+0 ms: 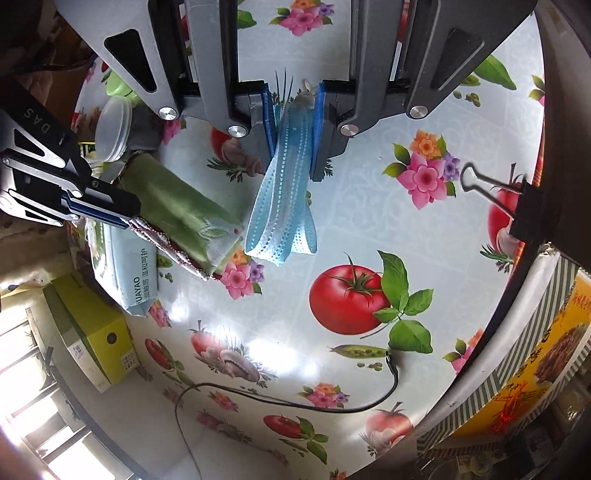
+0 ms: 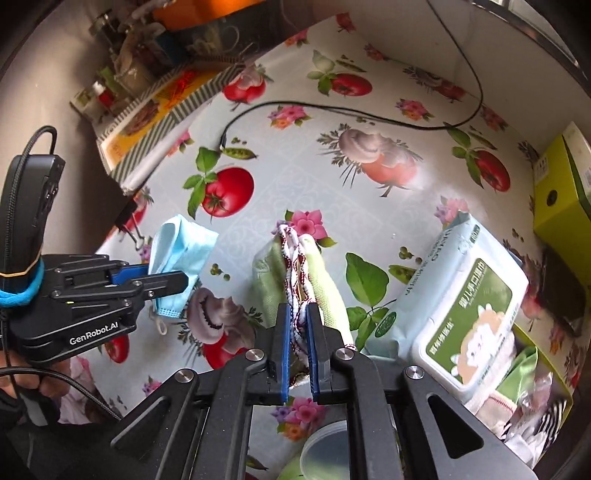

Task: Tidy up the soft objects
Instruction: 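Grasp the green towel with the right gripper, then carry the blue mask and green towel over the box with both grippers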

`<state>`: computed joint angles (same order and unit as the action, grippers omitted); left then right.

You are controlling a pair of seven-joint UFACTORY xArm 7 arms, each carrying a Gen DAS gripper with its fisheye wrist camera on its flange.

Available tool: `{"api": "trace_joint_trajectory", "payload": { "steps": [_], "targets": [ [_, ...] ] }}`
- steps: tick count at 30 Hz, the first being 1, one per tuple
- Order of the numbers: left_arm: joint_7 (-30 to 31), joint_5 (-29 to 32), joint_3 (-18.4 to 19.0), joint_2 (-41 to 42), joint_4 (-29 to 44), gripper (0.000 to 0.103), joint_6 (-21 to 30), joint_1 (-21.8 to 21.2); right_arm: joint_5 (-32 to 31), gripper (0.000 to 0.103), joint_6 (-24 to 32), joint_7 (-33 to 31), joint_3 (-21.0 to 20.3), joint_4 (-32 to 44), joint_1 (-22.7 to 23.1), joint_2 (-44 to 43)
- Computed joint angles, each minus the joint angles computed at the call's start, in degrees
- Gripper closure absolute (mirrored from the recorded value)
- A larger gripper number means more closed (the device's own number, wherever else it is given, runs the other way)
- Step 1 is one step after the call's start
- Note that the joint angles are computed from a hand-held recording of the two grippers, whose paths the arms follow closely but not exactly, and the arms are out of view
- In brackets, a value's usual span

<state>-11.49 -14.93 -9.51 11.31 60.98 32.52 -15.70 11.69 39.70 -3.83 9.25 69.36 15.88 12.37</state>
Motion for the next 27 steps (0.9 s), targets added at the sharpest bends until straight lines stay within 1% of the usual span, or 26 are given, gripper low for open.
{"api": "trace_joint_trajectory", "payload": {
  "steps": [3, 12, 19, 27],
  "targets": [
    [0.2, -0.9, 0.0, -0.8, 0.1, 0.086, 0.3, 0.3, 1.1, 0.095, -1.1, 0.0, 0.0, -1.4, -0.3, -1.9],
    [-1.5, 1.0, 0.2, -1.2, 2.2, 0.086, 0.8, -0.4, 5.6, 0.095, -4.0, -0.7, -0.4, -5.6, -0.9, -7.9],
    [-2.2, 2.9, -0.2, -1.5, 4.7, 0.086, 1.4, -1.7, 8.9, 0.095, -5.8, -0.8, -1.5, -10.2, -0.9, -13.8],
    [-1.7, 4.3, -1.0, -0.2, 8.5, 0.086, 2.5, -3.5, 9.8, 0.095, -7.8, 0.7, -3.4, -15.8, -1.2, -20.5]
  ]
}}
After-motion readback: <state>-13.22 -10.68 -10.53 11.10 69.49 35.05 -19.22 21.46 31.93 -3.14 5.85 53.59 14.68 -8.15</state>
